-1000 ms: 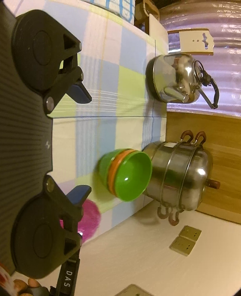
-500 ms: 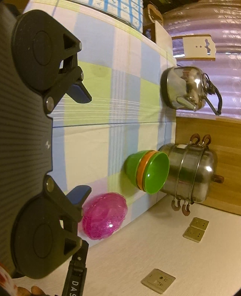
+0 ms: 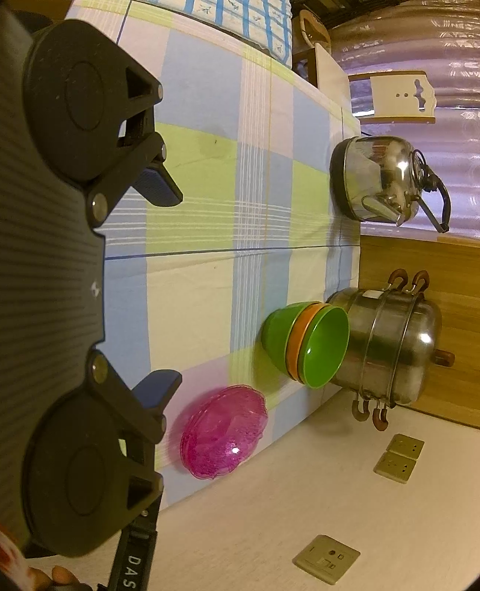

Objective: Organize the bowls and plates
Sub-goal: 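Move both open tools side by side to the rim of the bowl stack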

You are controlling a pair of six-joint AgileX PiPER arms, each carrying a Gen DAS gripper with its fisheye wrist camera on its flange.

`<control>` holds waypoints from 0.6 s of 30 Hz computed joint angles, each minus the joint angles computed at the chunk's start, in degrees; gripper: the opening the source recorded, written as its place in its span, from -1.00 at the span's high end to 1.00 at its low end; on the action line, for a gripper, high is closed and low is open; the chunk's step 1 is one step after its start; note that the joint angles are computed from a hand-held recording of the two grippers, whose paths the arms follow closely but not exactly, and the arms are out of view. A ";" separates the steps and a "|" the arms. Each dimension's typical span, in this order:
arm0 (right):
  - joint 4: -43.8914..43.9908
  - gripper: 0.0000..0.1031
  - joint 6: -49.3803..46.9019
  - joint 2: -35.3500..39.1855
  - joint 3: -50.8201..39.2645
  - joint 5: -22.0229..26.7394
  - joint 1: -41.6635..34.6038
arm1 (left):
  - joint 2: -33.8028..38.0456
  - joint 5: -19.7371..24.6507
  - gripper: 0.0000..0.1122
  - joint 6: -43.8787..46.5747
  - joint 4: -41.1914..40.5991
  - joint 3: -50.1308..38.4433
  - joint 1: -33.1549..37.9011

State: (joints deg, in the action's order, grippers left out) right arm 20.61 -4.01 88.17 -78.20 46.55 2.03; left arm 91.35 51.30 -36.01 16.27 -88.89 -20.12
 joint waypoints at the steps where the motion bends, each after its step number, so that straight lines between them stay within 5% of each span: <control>1: -0.13 -0.43 0.24 0.02 0.05 -0.05 0.00 | 0.14 -0.03 -0.68 0.10 -0.13 -0.10 0.03; 18: -0.64 -0.44 1.55 5.60 -4.27 0.48 -1.61 | 5.60 -1.74 -0.68 4.99 -5.77 -4.45 2.75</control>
State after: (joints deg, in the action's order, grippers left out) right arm 19.96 -2.46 93.77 -82.47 47.03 0.42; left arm 96.95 49.56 -31.03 10.50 -93.33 -17.36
